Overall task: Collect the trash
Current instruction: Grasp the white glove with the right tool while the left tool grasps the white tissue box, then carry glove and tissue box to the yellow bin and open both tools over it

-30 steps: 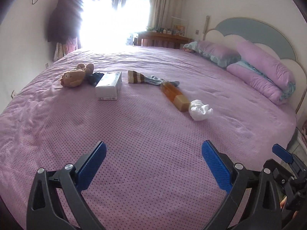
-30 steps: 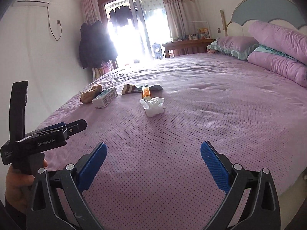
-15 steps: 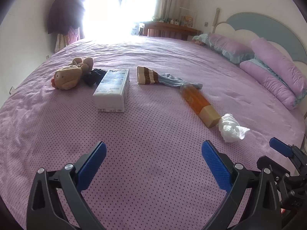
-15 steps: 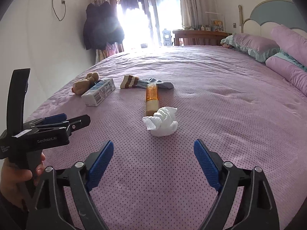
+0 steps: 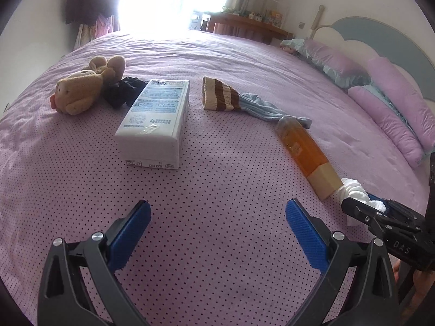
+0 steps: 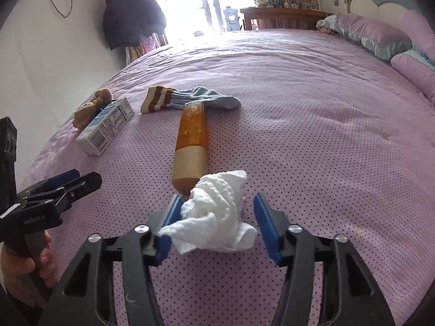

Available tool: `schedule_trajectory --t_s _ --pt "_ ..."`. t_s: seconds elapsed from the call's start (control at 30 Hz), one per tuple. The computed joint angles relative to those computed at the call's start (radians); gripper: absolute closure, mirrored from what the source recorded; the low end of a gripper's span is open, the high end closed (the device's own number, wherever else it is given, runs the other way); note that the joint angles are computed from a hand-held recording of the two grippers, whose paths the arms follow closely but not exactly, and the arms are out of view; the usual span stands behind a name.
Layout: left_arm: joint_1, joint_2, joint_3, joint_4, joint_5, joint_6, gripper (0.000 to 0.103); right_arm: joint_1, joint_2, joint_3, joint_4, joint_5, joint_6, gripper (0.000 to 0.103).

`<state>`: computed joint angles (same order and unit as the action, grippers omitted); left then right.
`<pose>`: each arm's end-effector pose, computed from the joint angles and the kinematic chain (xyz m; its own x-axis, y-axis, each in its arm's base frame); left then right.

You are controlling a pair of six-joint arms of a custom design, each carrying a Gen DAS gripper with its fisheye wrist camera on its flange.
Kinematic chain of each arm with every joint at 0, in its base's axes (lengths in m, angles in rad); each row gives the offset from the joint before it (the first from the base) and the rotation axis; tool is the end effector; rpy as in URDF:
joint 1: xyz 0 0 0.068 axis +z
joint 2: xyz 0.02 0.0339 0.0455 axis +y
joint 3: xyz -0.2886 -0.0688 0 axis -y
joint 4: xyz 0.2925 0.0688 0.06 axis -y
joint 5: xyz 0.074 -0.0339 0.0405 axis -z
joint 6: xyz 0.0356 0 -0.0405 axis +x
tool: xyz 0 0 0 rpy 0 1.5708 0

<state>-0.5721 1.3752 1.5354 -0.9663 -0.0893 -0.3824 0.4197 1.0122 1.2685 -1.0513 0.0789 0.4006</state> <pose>0.2698 -0.1700 0.4235 -0.7447 0.0375 -0.6663 0.2257 0.9537 -0.1986 0.1942 0.0836 0.4123 -0.7391 0.0959 -0.6668 -0.0734 0.9724 0.2213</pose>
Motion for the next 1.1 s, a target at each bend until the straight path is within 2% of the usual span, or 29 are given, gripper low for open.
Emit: schedule_trajectory --t_s 0.03,0.13,0.2,0.27,0.37,0.53,0.6,0.67,0.87,1.1 --pt "0.008 0.002 0.0 0.002 0.006 -0.002 0.004 -0.011 0.004 -0.005 0.002 -0.025 -0.002 0.068" --pt "0.031 0.002 -0.002 0.01 0.015 0.0 0.004 0.007 -0.012 -0.023 0.01 -0.02 -0.004 0.077" --pt "0.048 0.002 0.0 0.014 0.005 0.0 0.004 0.027 -0.054 -0.039 0.027 -0.019 0.016 0.077" --pt "0.069 0.005 0.005 0.02 0.004 0.0 0.004 0.081 -0.091 -0.036 0.027 0.027 0.043 0.078" --pt "0.093 0.03 0.03 0.03 -0.004 0.022 0.004 0.141 -0.121 -0.023 0.048 0.02 0.078 0.077" --pt "0.129 0.135 0.127 0.023 0.002 0.062 0.004 0.241 -0.087 0.0 0.088 0.006 0.087 0.077" --pt "0.133 0.188 0.181 -0.008 -0.023 0.075 0.015 0.251 -0.073 -0.003 0.097 -0.004 0.093 0.077" --pt "0.145 0.228 0.219 -0.041 -0.015 0.071 0.05 0.27 -0.074 -0.012 0.104 -0.003 0.104 0.077" --pt "0.144 0.183 0.173 -0.014 -0.026 0.059 0.05 0.338 -0.097 -0.021 0.078 0.044 0.134 0.077" --pt "0.053 -0.022 0.016 -0.006 0.012 0.041 0.05 0.412 -0.189 -0.046 0.015 0.105 0.219 0.077"
